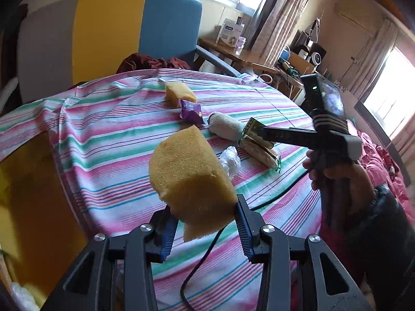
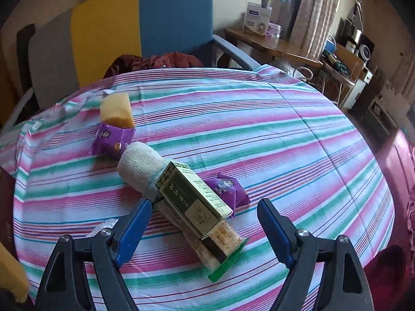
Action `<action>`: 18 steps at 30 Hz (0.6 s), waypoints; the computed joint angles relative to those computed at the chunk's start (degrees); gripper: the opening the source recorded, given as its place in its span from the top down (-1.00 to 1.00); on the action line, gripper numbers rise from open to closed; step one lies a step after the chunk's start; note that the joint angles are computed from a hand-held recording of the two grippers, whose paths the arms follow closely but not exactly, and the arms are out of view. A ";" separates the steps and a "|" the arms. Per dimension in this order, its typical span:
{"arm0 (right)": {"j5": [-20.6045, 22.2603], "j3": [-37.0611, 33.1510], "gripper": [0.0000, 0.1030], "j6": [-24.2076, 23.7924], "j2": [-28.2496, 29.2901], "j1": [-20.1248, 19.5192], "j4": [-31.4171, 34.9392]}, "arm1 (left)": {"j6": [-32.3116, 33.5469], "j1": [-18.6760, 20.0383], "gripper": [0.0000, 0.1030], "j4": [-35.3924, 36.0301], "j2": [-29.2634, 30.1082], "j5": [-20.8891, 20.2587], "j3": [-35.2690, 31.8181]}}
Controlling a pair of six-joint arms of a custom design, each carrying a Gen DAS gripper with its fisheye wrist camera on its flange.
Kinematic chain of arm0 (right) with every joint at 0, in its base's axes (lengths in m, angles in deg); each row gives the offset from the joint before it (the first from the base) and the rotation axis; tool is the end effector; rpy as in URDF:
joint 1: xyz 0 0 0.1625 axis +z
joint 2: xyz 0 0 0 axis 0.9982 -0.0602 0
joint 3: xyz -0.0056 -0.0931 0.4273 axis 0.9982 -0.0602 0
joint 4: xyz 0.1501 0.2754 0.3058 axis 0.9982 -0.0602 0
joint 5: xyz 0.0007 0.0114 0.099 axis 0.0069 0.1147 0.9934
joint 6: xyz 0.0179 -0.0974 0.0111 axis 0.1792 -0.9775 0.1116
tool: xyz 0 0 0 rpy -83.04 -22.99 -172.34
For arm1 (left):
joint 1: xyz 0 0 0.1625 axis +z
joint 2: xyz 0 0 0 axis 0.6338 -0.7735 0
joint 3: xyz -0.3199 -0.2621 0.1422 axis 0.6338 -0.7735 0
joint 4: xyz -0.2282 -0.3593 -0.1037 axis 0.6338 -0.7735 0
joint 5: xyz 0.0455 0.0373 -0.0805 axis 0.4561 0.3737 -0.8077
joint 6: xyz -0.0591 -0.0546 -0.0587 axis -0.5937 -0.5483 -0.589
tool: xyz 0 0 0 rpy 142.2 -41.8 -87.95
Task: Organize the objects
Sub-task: 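Release the sponge in the tray with left tool while right tool grasps green box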
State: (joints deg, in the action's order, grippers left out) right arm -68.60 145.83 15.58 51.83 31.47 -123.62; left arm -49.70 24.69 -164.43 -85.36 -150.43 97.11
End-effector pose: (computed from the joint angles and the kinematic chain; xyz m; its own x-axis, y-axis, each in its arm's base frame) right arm 0.3677 -0.5807 -0.0391 -0.6068 -0.0787 0.7910 -0.4998 0.8115 -0.3027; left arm -0.0130 -0.4335 0.3674 -0.8621 0.2633 -0.4330 0.4511 0.7882 -0.4188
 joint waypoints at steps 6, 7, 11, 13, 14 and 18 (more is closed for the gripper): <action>-1.21 -0.89 0.07 -4.45 1.66 -0.67 -1.81 | -1.62 0.86 0.18 2.06 -4.97 0.11 1.17; -1.63 -0.94 0.27 -5.31 1.87 -0.52 -2.75 | -1.83 1.04 0.17 2.20 -5.68 0.45 1.32; -0.81 -0.14 0.62 -6.88 1.38 -0.15 -5.48 | -3.20 1.87 0.17 2.92 -9.16 2.25 1.87; -0.27 -0.02 0.73 -7.07 1.26 -0.03 -5.74 | -3.75 2.43 0.17 3.21 -11.01 3.68 1.86; -0.08 0.01 0.76 -7.23 1.23 0.05 -6.04 | -4.06 2.70 0.17 3.53 -12.03 4.67 1.71; 1.51 0.72 0.83 -6.34 0.50 0.03 -6.15 | -4.29 4.69 0.17 4.31 -15.16 8.40 -0.13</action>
